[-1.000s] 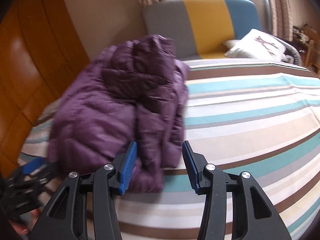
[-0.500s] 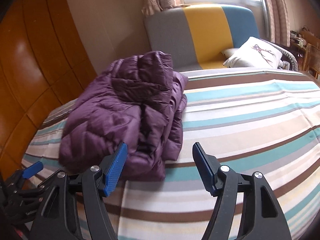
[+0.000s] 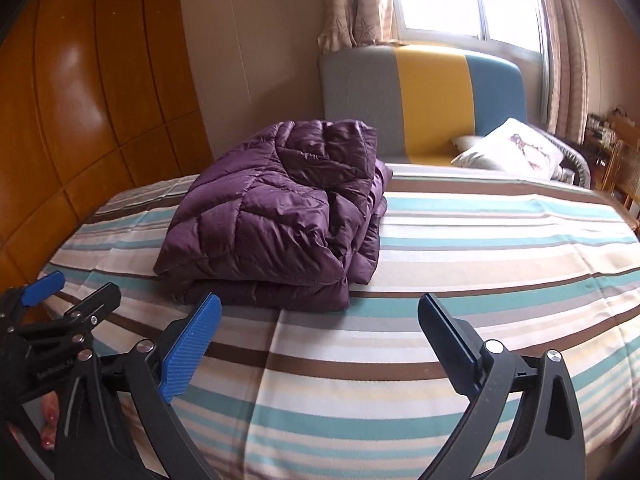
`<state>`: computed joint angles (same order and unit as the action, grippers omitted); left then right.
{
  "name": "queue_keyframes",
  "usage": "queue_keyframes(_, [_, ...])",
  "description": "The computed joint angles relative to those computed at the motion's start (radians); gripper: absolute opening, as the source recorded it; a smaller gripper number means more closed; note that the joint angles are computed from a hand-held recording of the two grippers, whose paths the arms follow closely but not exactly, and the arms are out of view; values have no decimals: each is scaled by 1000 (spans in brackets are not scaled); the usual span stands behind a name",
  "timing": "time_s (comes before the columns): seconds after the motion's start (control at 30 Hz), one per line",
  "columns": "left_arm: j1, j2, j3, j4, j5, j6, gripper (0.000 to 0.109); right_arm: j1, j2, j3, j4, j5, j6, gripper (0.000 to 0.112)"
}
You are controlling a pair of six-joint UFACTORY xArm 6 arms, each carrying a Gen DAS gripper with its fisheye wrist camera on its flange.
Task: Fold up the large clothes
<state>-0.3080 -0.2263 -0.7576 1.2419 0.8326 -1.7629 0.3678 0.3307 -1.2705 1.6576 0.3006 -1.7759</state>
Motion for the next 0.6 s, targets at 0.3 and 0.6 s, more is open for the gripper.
queue_keyframes(0.3, [-21,-51,41,7,13,-27,101,10,-39,31,120,-22,-155,99])
queue_keyframes(0.6, [-27,-58,48,7,13,-38,101,9,-36,34,112,-22,-143,99])
